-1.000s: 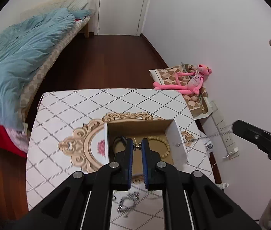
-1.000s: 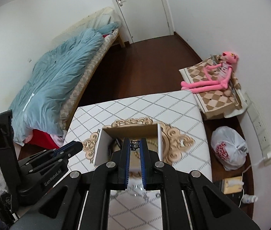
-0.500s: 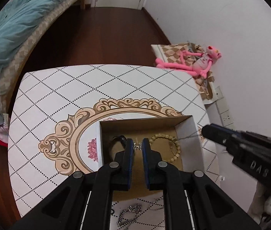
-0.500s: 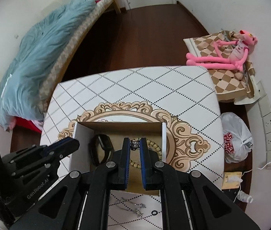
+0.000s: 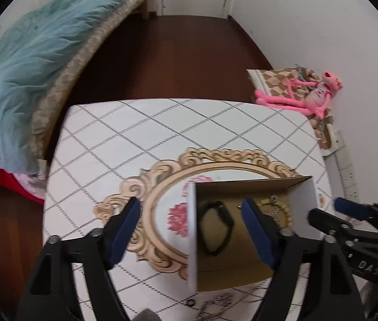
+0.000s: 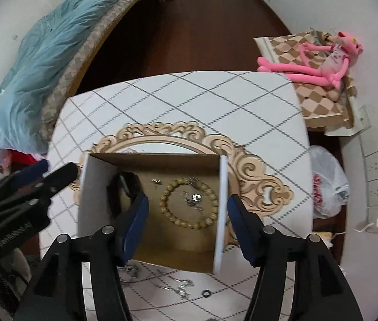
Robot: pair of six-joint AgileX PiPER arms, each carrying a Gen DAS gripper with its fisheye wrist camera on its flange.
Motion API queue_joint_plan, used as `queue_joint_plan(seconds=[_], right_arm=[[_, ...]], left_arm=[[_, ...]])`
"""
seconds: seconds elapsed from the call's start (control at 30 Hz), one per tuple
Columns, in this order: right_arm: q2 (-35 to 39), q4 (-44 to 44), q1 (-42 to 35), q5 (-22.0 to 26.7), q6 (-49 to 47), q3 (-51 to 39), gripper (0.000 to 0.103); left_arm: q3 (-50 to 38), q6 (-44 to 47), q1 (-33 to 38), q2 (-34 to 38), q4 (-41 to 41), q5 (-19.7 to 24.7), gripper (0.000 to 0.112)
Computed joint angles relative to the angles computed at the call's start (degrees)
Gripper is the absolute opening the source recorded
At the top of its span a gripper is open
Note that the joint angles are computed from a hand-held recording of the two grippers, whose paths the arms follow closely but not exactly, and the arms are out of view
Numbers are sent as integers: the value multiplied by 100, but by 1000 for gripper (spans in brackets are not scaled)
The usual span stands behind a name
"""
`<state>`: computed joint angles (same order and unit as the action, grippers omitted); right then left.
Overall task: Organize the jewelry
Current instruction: 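Carry the necklace with the right tool into the box while the left tool carries the chain in, then open both tools and withdraw them from the box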
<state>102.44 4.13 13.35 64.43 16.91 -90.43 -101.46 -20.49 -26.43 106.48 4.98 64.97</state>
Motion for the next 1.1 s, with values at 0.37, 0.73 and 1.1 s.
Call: queue_joint_plan(seconds=[0.37,0.73,1.1], right_arm=[[-451,-1259,677,-209,1063,983,101],[-967,-1632,1090,-351,1750,1592,101],[-2019,-2542,1897,189,2655,1653,102]], left_arm=[[1313,-916,-432,-699,1219,-434,103],[1981,-1408,-749,-1369,1497,-390,103],[2005,-1850,-1346,-2198,2025,85,103]])
